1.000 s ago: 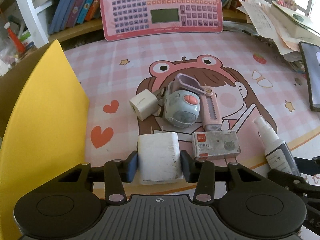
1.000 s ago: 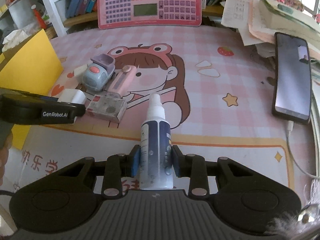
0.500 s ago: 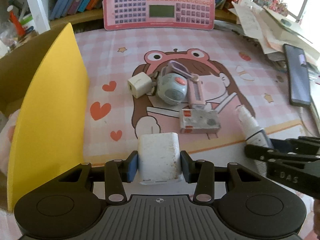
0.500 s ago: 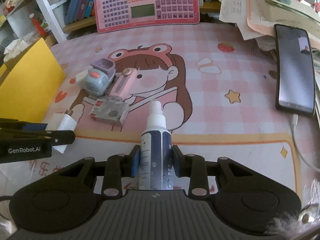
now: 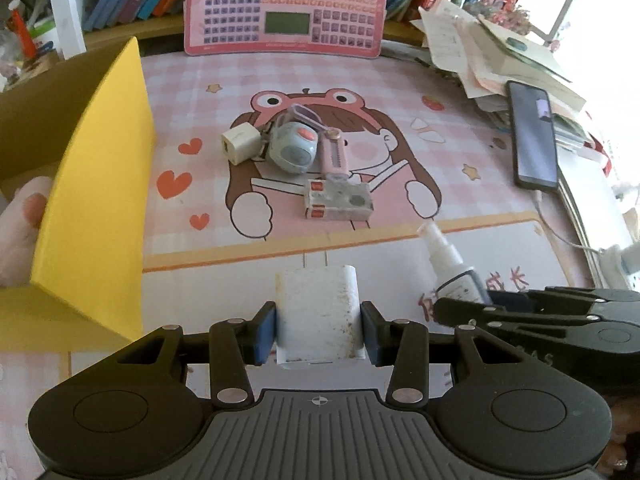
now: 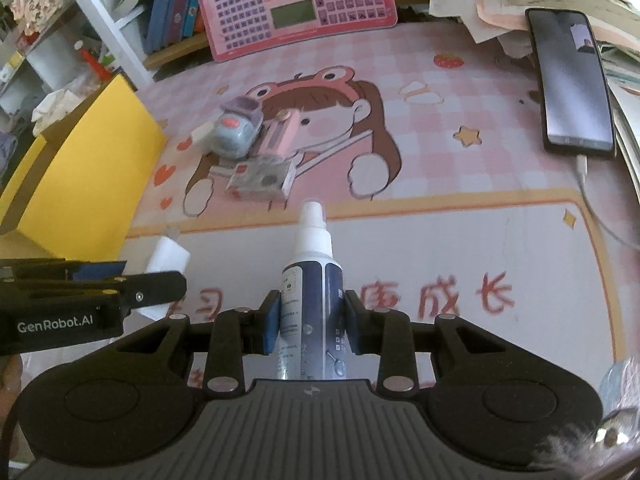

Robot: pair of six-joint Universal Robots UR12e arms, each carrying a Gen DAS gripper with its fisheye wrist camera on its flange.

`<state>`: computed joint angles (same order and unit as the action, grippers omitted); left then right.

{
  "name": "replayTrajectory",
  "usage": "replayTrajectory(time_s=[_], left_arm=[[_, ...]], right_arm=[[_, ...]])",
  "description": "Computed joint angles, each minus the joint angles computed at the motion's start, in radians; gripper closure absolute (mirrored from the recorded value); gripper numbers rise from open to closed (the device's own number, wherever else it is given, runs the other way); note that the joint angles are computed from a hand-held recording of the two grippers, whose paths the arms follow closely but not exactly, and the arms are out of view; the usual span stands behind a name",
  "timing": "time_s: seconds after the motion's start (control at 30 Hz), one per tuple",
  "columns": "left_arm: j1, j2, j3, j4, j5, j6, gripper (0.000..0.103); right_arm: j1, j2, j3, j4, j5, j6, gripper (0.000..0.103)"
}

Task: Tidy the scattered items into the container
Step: 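Lift the spray bottle with right tool while left tool lifts the charger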

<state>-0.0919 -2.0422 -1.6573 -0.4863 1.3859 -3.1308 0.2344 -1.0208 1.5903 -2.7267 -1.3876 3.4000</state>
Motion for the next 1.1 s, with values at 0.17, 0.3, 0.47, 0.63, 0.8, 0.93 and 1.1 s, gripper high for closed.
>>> replayTrajectory(time_s=[0.17, 0.3, 0.47, 0.63, 0.8, 0.93, 1.1], left_arm=[[0.016, 0.032, -0.056, 0.062, -0.043, 0.042, 0.061], [0.038, 0.054, -0.096, 0.118, -0.093, 0.087, 0.061], [0.080, 0.092, -0.148, 0.123, -0.162, 0.108, 0.061], [0.123, 0.133, -0.199, 0.112, -0.214, 0.138, 0.061], [0.159, 0.170, -0.246, 0.104, -0.240, 0.165, 0.061], [0.190, 0.201, -0.286, 0.109, -0.266, 0.190, 0.061], [0.229, 0.235, -0.328, 0.116, -0.298, 0.213, 0.061]], right_arm=[[0.016, -0.018, 0.019, -0.002, -0.005, 0.002, 0.072], [0.040, -0.032, 0.034, -0.031, -0.052, -0.001, 0.072], [0.077, -0.050, 0.048, -0.042, -0.105, 0.012, 0.072], [0.116, -0.064, 0.060, -0.039, -0.146, 0.032, 0.072], [0.156, -0.071, 0.064, -0.033, -0.177, 0.053, 0.072], [0.186, -0.075, 0.066, -0.034, -0.193, 0.061, 0.072], [0.223, -0.075, 0.063, -0.039, -0.212, 0.064, 0.072]])
